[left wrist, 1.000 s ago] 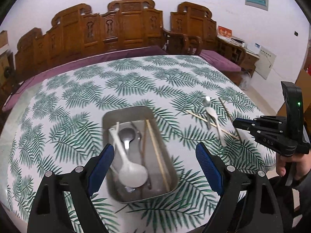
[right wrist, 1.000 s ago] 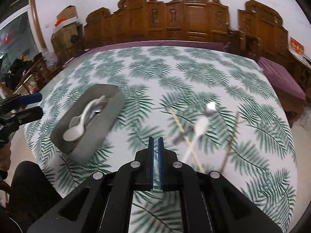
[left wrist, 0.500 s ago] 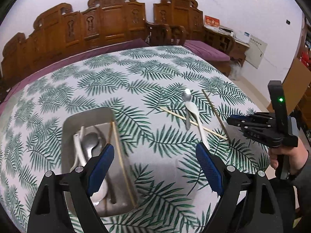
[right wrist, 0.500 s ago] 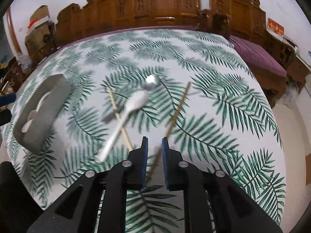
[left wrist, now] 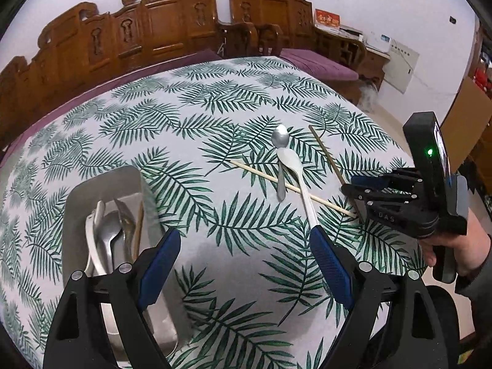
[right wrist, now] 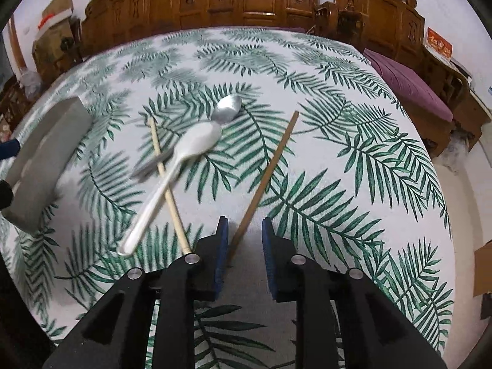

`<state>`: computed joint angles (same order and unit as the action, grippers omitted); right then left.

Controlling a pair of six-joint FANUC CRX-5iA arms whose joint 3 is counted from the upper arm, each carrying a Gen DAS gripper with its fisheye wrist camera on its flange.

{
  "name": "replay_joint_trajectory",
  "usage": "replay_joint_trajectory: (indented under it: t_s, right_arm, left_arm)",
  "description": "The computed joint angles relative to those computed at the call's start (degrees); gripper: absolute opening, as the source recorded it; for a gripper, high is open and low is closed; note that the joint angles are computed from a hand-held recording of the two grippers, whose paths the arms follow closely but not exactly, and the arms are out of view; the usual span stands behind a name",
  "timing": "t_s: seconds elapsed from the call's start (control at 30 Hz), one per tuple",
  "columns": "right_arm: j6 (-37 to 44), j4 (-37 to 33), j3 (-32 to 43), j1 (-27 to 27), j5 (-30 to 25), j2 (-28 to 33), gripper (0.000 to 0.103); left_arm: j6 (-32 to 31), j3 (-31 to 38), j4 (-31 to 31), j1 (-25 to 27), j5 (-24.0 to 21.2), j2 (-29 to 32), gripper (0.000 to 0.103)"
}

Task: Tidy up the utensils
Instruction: 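Grasp a wooden chopstick with the right tool while the left grasps a white plastic spoon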

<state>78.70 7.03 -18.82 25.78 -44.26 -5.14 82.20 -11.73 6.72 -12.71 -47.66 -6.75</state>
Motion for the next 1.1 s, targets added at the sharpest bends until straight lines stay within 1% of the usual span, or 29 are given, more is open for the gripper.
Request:
replay_joint_trajectory:
  t_s: [0.07,0.1,0.13,0.17,0.27,0.5,0.53,0.57,0.67,0.73,0.77,0.8,0.83,0.97,1.0,1.03,1.1]
  right_arm:
    - [0.0,0.5,-0.1,-0.1,-0.1,0.1,0.021]
    - [-0.2,0.8,0.2,-0.3,-0.5,0.3,0.017]
    - [-0.3,1.0,0.3,-0.5,-0.9,0.4,0.009]
    - [-0.2,0.8,0.5,-0.8,-1.1,0.5,0.007]
    - [1.4,-1.0,1.5,-2.3,-2.1,0.8,0.006]
    - [2.8,-2.6,2.2,-4.2,-2.6,0.2,0.006]
    - [2.8,-2.6,2.3,-4.4,-2.6,0.2,0.006]
    - [2.9,-2.7,2.4,-4.5,-2.5,0.2,0.006]
    - [3.2,-2.7,2.5,-4.9,-2.2,-0.1,0.006]
    - [3.7,-3.2,2.8,-5.4,-2.2,0.0,0.006]
    - [3.8,-3.4,2.9,-5.6,-2.2,0.0,0.006]
    - [4.1,-3.8,3.1,-6.0,-2.2,0.0,0.006]
    - [4.2,-4.2,3.3,-6.2,-2.2,0.0,0.006]
    - [5.0,-5.4,3.7,-7.1,-2.3,0.0,0.006]
    - [5.0,-5.5,3.7,-7.2,-2.2,0.0,0.006]
    - [5.1,-5.7,3.8,-7.3,-2.2,0.0,0.006]
    - [5.3,-6.1,4.0,-7.5,-2.3,0.0,0.006]
  left_arm:
    - [0.4,0.7,-0.2,-0.5,0.1,1.0,0.082]
    - [0.7,1.1,-0.4,-0.8,0.1,1.4,0.082]
    - [0.9,1.6,-0.6,-1.2,0.1,2.1,0.082]
    - [1.2,2.0,-0.8,-1.5,0.2,2.6,0.082]
    - [1.6,3.3,-1.2,-2.5,0.3,4.4,0.082]
    - [1.6,6.0,-0.8,-4.3,1.3,8.8,0.082]
    - [1.4,6.4,-0.6,-4.6,1.6,9.5,0.080]
    - [1.4,6.8,-0.6,-4.8,1.7,10.0,0.078]
    - [0.9,8.3,0.1,-5.2,1.2,12.2,0.065]
    - [0.6,9.2,0.8,-5.4,0.8,13.7,0.052]
    - [0.3,9.6,1.5,-5.5,0.7,14.5,0.048]
    - [-0.3,9.9,2.3,-5.5,0.6,15.3,0.040]
    - [-0.4,10.4,2.6,-5.7,0.4,16.0,0.036]
    - [0.7,12.3,1.5,-6.4,-0.1,18.2,0.029]
    - [0.9,12.5,1.5,-6.4,-0.2,18.5,0.025]
    - [1.3,12.9,1.3,-6.5,-0.3,19.0,0.023]
    - [2.0,13.0,1.0,-6.6,0.3,19.3,0.019]
